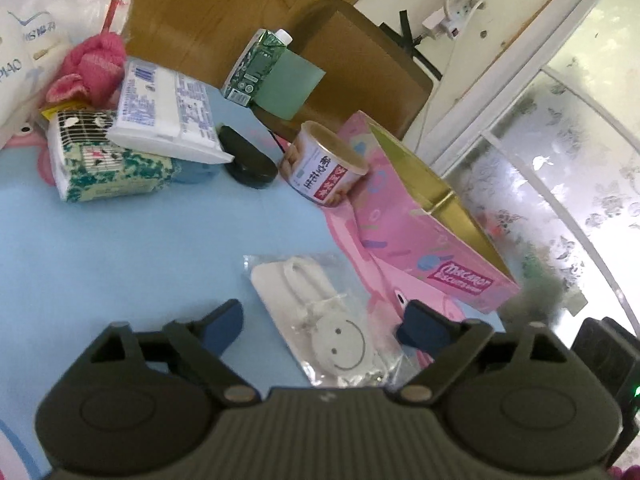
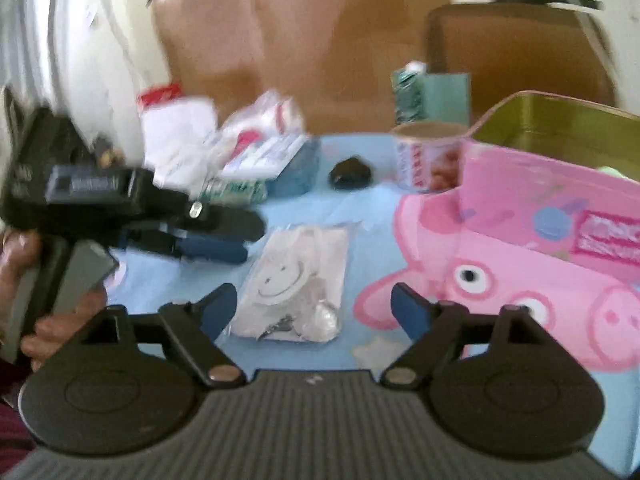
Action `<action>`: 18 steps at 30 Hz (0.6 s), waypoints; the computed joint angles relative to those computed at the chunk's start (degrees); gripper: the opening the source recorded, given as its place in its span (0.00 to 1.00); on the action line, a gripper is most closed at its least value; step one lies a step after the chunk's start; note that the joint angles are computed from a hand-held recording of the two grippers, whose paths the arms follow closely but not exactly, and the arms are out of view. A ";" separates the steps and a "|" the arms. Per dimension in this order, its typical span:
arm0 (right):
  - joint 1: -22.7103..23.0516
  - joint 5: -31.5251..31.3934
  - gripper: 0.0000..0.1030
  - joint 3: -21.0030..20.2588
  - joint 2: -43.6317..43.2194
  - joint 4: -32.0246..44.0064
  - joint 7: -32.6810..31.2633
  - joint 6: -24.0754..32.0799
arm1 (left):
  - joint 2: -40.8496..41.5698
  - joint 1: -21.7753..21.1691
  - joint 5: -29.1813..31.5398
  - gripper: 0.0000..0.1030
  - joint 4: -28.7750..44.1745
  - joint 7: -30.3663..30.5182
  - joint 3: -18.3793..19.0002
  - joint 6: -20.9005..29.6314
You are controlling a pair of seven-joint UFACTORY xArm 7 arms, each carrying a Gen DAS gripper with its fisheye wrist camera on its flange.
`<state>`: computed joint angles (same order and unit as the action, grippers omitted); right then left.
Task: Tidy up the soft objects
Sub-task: 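Grasp the smiley-face plastic packet with the left gripper, then carry the smiley packet into the pink tin and release it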
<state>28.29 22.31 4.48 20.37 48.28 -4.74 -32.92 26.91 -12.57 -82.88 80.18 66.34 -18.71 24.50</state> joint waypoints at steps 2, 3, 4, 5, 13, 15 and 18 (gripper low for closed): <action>2.68 1.69 0.85 -2.03 2.30 2.53 -5.14 0.34 | 0.03 -1.75 1.48 0.89 0.14 -0.92 0.01 -2.67; 3.39 1.59 0.78 -2.46 3.12 3.42 -7.11 0.19 | 0.11 -2.08 2.71 0.83 0.31 -1.42 -0.09 -2.66; 4.20 2.24 0.71 -2.78 3.83 4.29 -8.56 -0.23 | -0.03 -2.82 3.18 0.83 0.07 -1.62 -0.32 -4.57; 5.88 5.07 0.70 -3.67 4.57 5.15 -10.30 -0.97 | -0.15 -3.78 3.65 0.82 -0.10 -1.78 -0.54 -7.33; 1.80 3.59 0.41 -0.44 4.77 1.66 -7.50 -14.77 | 0.78 -4.01 3.50 0.60 6.25 4.87 -3.92 -2.92; 1.55 4.20 0.36 0.05 5.10 1.63 -7.92 -18.83 | 2.17 -6.29 7.27 0.60 9.28 5.44 -3.99 -2.95; 0.55 6.02 0.33 0.70 4.82 0.95 -8.17 -22.43 | 4.48 -7.97 12.34 0.61 13.24 4.35 -5.15 -2.69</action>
<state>28.84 28.33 5.18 25.19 49.23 -12.91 -55.35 31.39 -20.54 -70.53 93.43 70.69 -23.86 21.81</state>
